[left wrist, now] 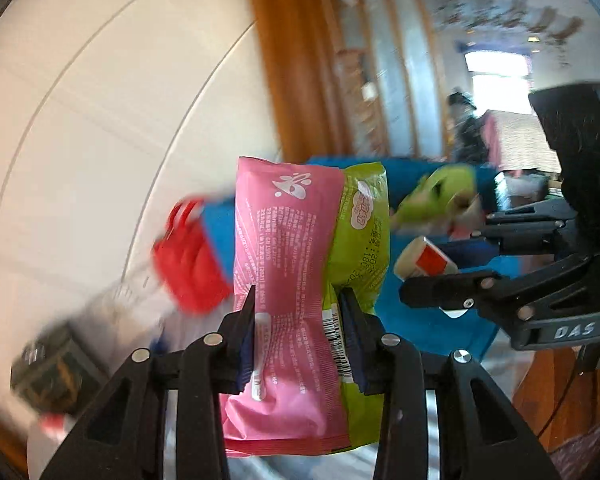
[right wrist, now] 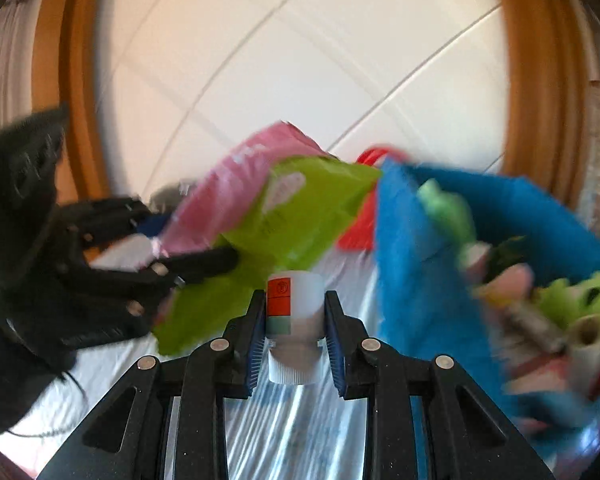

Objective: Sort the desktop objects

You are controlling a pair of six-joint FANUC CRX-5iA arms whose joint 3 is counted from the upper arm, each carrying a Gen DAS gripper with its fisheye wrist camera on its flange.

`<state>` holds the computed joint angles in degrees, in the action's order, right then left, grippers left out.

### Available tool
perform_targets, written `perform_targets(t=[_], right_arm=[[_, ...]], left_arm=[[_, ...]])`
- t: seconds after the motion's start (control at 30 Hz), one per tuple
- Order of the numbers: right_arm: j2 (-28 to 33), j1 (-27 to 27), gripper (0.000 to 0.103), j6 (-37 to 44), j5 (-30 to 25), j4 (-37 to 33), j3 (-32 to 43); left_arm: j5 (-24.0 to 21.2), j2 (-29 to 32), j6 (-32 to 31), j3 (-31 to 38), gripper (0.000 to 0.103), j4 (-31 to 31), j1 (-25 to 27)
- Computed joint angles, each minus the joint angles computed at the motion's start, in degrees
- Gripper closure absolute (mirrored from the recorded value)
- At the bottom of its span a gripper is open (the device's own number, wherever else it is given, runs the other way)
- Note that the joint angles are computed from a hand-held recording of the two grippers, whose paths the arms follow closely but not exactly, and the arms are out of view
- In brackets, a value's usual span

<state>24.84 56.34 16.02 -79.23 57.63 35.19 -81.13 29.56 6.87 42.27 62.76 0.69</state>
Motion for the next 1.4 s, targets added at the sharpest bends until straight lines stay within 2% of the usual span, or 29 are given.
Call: perform_targets(t=[0.13, 0.23, 0.37, 0.43, 0.53, 0.57, 0.6, 0.63, 0.67, 0.7, 0.77, 0.83, 0.9, 1.03, 1.13, 1.4], right_arm=[[-4.7, 1.9, 0.076, -2.3, -6.6, 8.0, -3.4], [-8.7, 1.4, 0.076, -3.4, -10.4, 11.7, -7.1], [-14.8, -1.1, 0.076, -3.3, -14.0, 11.2, -12.7], [-17.6, -2.6, 0.076, -3.8, -14.0, 10.5, -15.6], [-20.1, -5.3, 0.076, -3.9, -13.8, 10.0, -18.4], [-20.6, -6.2, 0.074, -4.4, -13.7, 9.6, -18.9], [-21.6, -7.7, 0.06, -4.3, -13.0, 8.3, -19.4], [-21.7, -7.2, 0.048, -5.2, -14.3, 8.6, -19.1], [-22.7, -7.3, 0.029, -5.7, -14.4, 8.7, -20.5], [-23.1, -7.9, 0.028, -5.3, -14.6, 8.7, -20.7], [-23.4, -8.3, 0.028, -5.1, -14.1, 9.1, -20.7], [-24.1, -8.1, 0.028, -5.3, -13.7, 9.8, -21.6], [-25.0, -8.1, 0.021, -5.6, -13.5, 10.6, -22.9], [-27.1, -5.8, 0.015, -9.4, -11.8, 12.9, -26.4], [-27.9, -4.0, 0.01, -11.3, -10.5, 14.7, -28.0], [-23.8, 1.9, 0.003, -10.8, -12.8, 16.7, -24.7]], left_arm=[[-0.8, -0.3, 2.8, 3.7, 0.066, 1.3, -4.4], [1.8, -0.9, 5.9, 5.3, 0.066, 0.1, -8.7], [3.2, 2.7, 16.0, 13.7, 0.066, -3.2, -14.2], [5.2, 3.3, 19.2, 15.6, 0.066, -5.4, -16.3], [9.8, 1.9, 23.8, 14.6, 0.06, -8.9, -18.7], [10.8, 2.9, 27.5, 17.0, 0.051, -11.4, -19.5], [12.2, 3.1, 30.3, 18.3, 0.034, -13.8, -20.1], [13.7, 3.2, 34.2, 20.3, 0.024, -17.3, -21.0], [16.5, 2.5, 36.8, 19.9, 0.012, -20.0, -21.6], [19.2, 1.2, 37.4, 17.7, 0.007, -20.4, -21.9], [21.4, -0.4, 38.5, 15.3, 0.002, -20.3, -21.9], [22.4, -1.6, 39.4, 13.5, 0.001, -20.9, -21.5], [24.0, -4.3, 40.7, 9.6, 0.001, -22.8, -21.3], [30.1, -11.9, 37.3, -3.8, 0.001, -21.0, -19.6], [32.6, -15.8, 36.8, -10.0, 0.001, -21.3, -18.8], [37.4, -25.1, 30.3, -23.9, 0.001, -13.7, -13.5]])
